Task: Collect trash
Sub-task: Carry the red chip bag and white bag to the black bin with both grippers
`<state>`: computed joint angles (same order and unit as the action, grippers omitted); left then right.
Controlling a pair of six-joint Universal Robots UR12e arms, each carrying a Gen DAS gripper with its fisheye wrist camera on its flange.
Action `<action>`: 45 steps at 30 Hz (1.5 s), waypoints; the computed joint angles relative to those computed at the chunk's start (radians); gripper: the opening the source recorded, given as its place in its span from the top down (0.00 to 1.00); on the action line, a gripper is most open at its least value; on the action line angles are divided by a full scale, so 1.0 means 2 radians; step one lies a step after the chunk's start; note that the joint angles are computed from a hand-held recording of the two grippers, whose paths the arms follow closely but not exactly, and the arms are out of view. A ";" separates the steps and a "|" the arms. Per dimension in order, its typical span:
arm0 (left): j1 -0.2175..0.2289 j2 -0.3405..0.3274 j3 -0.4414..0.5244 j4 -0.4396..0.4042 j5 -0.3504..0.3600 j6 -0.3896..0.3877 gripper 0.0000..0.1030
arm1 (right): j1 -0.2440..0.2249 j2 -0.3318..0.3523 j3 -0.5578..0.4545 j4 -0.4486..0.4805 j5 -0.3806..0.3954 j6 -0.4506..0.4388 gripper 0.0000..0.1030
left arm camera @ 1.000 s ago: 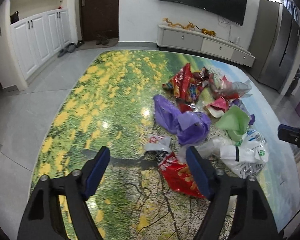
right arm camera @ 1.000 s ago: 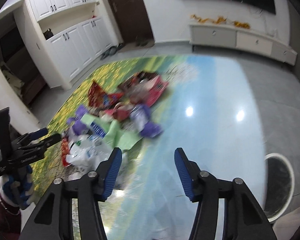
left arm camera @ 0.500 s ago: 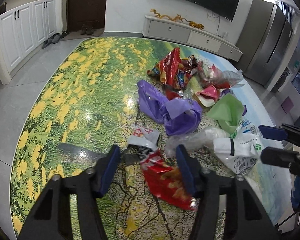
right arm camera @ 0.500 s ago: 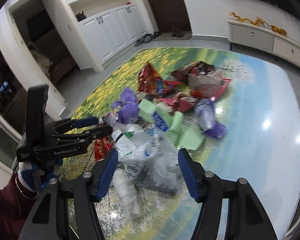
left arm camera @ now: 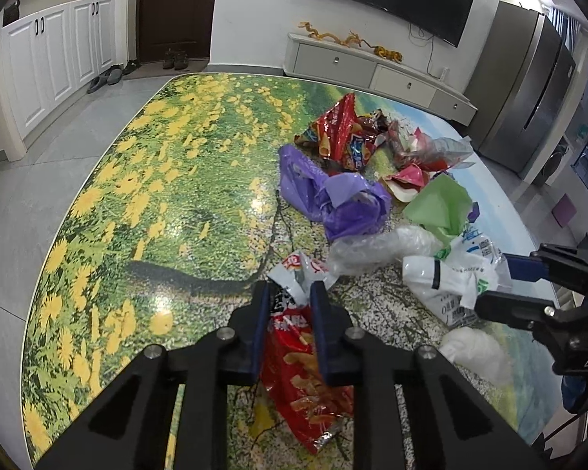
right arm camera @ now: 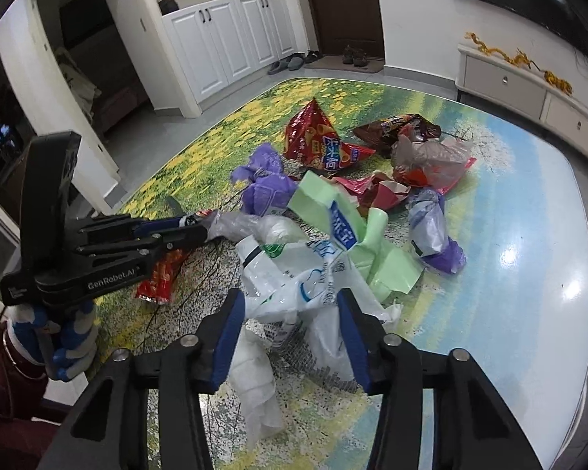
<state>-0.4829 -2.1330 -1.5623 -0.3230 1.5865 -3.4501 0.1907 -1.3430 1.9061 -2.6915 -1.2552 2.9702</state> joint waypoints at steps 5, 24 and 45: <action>-0.002 0.004 -0.007 0.005 0.007 -0.010 0.81 | 0.003 0.001 0.001 0.000 0.001 -0.010 0.46; -0.001 0.024 -0.023 0.039 0.012 -0.039 0.89 | -0.009 -0.013 0.019 -0.065 0.038 0.014 0.73; -0.058 -0.061 0.187 -0.074 -0.051 0.053 0.89 | -0.138 -0.101 0.114 -0.183 -0.003 0.137 0.73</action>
<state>-0.5980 -2.2550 -1.1882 -0.4710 1.4846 -3.3443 -0.0858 -1.5441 2.1334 -3.0584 -1.2608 3.2446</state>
